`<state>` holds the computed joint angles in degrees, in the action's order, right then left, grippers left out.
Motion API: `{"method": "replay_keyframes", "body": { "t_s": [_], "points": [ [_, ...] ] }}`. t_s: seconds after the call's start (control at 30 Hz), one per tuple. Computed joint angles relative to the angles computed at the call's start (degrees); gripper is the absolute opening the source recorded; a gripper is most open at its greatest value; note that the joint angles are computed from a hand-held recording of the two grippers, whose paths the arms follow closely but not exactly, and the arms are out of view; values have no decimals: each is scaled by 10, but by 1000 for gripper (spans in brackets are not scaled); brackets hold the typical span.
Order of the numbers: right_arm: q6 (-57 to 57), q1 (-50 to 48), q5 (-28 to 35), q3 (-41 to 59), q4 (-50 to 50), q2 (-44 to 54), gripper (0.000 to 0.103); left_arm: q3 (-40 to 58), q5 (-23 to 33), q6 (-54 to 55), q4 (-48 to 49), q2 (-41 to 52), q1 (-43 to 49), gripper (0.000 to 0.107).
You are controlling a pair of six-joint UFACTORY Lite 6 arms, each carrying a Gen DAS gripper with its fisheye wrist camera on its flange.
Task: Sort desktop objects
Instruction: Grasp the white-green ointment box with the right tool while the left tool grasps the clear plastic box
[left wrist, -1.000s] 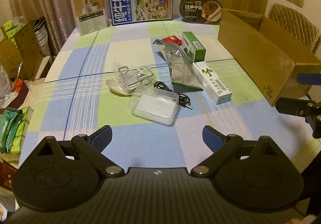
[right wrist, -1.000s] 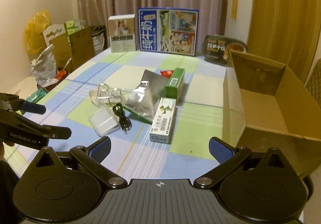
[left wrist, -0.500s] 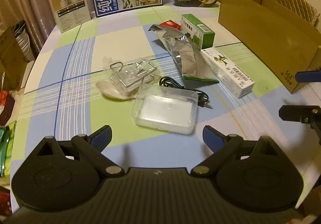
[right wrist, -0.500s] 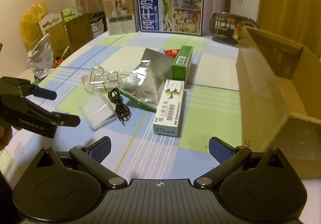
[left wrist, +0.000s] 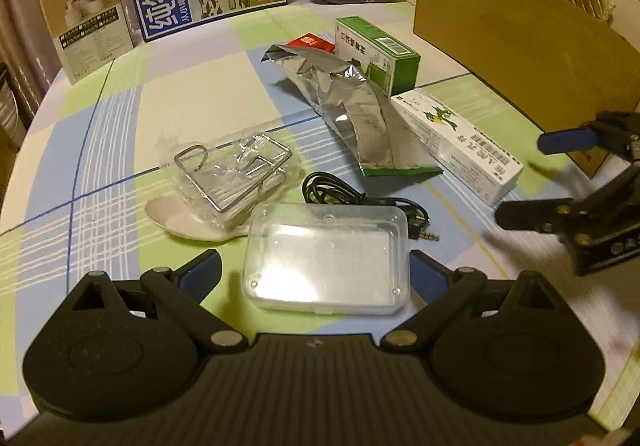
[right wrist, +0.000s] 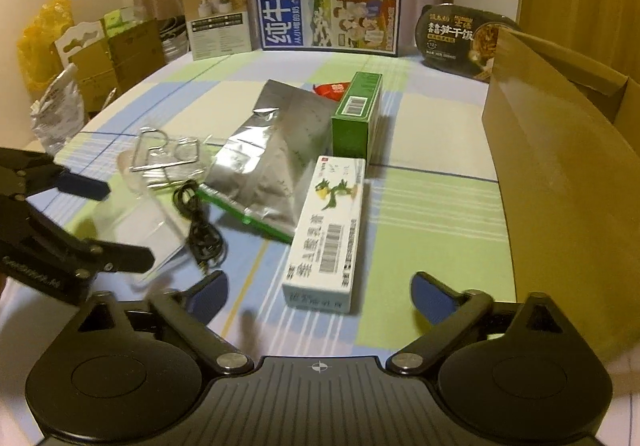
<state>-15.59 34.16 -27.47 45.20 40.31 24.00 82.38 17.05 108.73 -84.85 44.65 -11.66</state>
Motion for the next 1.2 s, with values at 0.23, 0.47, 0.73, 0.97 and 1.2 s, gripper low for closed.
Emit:
{"method": "replay_keyframes", "body": {
  "t_s": [0.23,0.47,0.73,0.97,1.2],
  "points": [
    [21,-22,16,59,-32,56,57,7,-16,-17,-2,7,-12,83],
    [4,-13,21,0,-10,1,35,-58,-45,-16,-39,-44,-26,83],
    [-67,75,26,-205,118,-194,36,-249,-47,157,-240,-186,-59,83],
    [-72,116,4,-238,175,-234,55,-323,-58,337,-437,-226,-89,83],
    [-42,87,2,-191,109,-176,55,-313,-61,382,-490,-213,-92,83]
  ]
}}
